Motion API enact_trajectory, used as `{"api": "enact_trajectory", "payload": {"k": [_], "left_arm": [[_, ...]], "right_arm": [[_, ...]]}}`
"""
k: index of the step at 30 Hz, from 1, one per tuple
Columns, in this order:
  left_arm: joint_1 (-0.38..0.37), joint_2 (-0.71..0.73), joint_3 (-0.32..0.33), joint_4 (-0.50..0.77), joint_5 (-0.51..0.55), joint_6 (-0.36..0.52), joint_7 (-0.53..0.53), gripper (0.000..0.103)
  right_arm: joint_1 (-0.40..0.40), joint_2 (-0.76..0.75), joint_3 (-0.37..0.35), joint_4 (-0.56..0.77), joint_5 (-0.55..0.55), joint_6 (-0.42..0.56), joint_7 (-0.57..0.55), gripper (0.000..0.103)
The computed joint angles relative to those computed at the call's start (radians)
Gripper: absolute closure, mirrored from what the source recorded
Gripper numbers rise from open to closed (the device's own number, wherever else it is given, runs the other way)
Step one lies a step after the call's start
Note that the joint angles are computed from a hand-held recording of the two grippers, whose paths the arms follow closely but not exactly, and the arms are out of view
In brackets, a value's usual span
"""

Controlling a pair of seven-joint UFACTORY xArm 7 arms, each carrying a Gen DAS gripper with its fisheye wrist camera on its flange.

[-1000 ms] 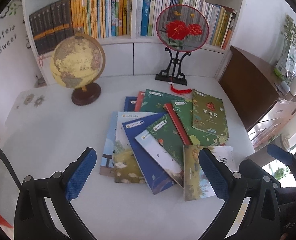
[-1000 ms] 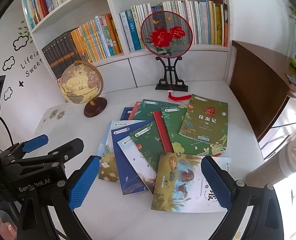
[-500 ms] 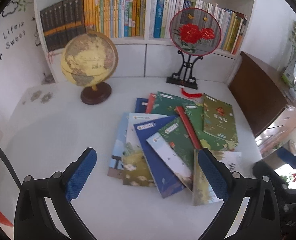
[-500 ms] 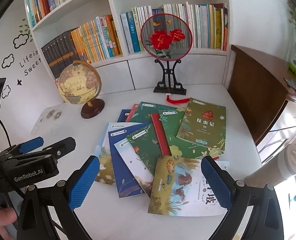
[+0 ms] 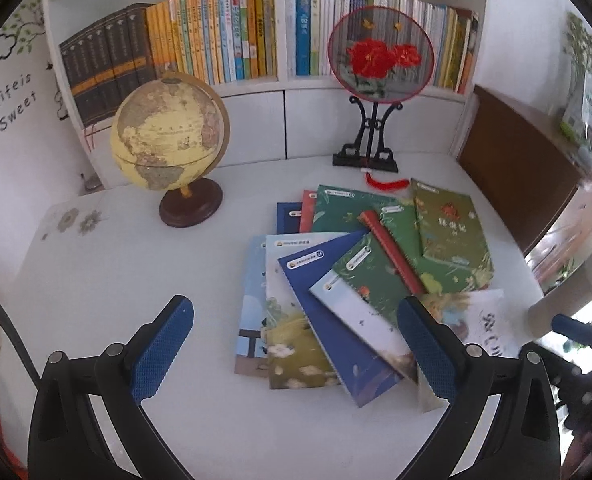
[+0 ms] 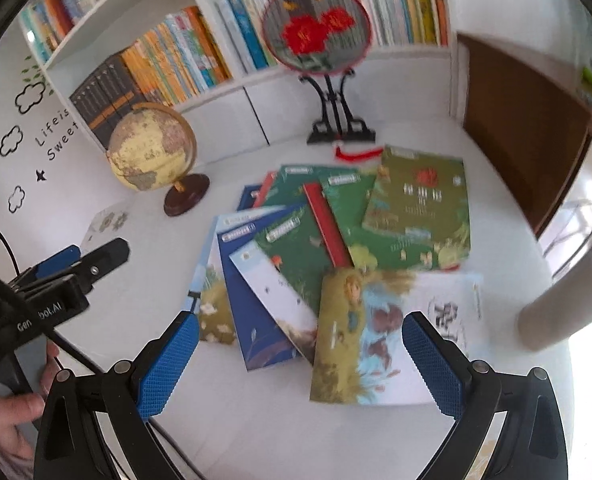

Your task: Organize books

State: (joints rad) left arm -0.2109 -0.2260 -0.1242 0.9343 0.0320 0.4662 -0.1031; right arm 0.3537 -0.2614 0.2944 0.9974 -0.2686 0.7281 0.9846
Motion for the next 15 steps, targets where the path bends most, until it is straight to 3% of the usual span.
{"api": "enact_trajectory", "payload": {"k": [5,10,15], "left_arm": [[-0.031,0.029,0.013,-0.013,-0.079,-0.006,0.038,0.001],[-0.115,0.099,0.038,0.004,-0.316,-0.031,0.257,0.002],[-0.139,0.260,-0.018,0.144,-0.399,-0.018,0.444,0.002]], "right_arm": [[-0.014,-0.078,-0.032,-0.123,0.070,-0.072,0.026,0.002],[-0.035,-0.138,-0.057,-0.231,0.131,-0.081,-0.002,0.002],[-0.005,-0.201,-0.099,-0.393,0.290,-0.128,-0.019,0.002]]}}
